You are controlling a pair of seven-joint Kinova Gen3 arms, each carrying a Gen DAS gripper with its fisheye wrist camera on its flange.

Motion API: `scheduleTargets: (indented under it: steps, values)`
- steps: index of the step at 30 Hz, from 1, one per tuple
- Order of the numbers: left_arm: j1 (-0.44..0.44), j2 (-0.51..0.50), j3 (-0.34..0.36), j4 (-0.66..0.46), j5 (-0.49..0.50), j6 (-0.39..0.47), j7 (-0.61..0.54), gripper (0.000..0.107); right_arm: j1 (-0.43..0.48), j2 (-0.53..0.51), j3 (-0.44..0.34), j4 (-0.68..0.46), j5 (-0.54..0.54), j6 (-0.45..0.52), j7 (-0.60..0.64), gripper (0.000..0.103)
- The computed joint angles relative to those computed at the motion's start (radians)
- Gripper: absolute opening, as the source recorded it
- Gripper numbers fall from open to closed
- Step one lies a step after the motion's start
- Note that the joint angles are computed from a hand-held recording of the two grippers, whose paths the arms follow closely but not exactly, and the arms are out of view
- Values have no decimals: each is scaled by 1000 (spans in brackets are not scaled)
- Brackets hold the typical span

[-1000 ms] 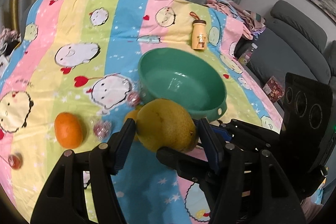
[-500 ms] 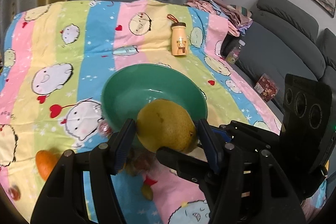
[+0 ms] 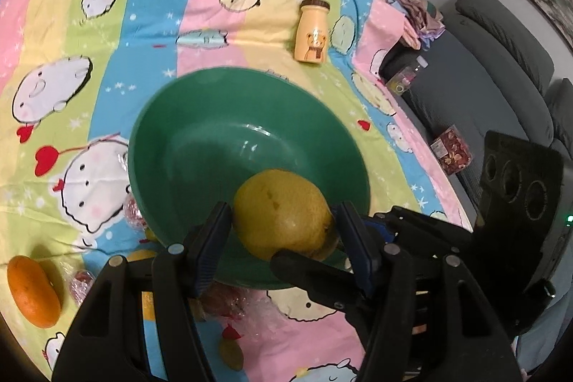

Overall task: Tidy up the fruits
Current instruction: 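Carry the pear over the green bowl and open the left tool, then move the left tool toward a plastic-wrapped red fruit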

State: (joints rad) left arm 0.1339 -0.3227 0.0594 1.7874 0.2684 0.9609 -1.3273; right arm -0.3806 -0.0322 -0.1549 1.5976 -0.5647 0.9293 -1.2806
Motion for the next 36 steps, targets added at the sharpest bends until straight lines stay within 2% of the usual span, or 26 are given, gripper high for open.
scheduleTargets:
  steps: [7, 14, 18, 20, 21, 23, 31, 36]
  values:
    - [-7, 8, -21, 13, 23, 22, 6, 60, -21, 34, -21, -58, 83, 64, -33, 54]
    - [-12, 1, -9, 8, 12, 24, 7, 60, -24, 24, -22, -54, 92, 62, -59, 55]
    - [-17, -15, 9, 4, -23, 32, 22, 64, -29, 7, -26, -48, 127, 57, -97, 58]
    - [-19, -38, 1, 10, -29, 36, 23, 73, -26, -12, -20, -33, 126, 45, -105, 59]
    - [-21, -51, -2, 13, -33, 37, 24, 80, -21, -25, -14, -21, 117, 37, -106, 59]
    - [-30, -84, -8, 19, -45, 42, 31, 84, -13, -51, -1, 2, 98, 22, -107, 63]
    - [-89, -209, -36, 42, -101, 111, 68, 89, 4, -143, 53, 73, 24, 10, -81, 66]
    - [-133, -283, -30, 62, -144, 163, 101, 89, -4, -172, 62, 99, 3, 23, -76, 66]
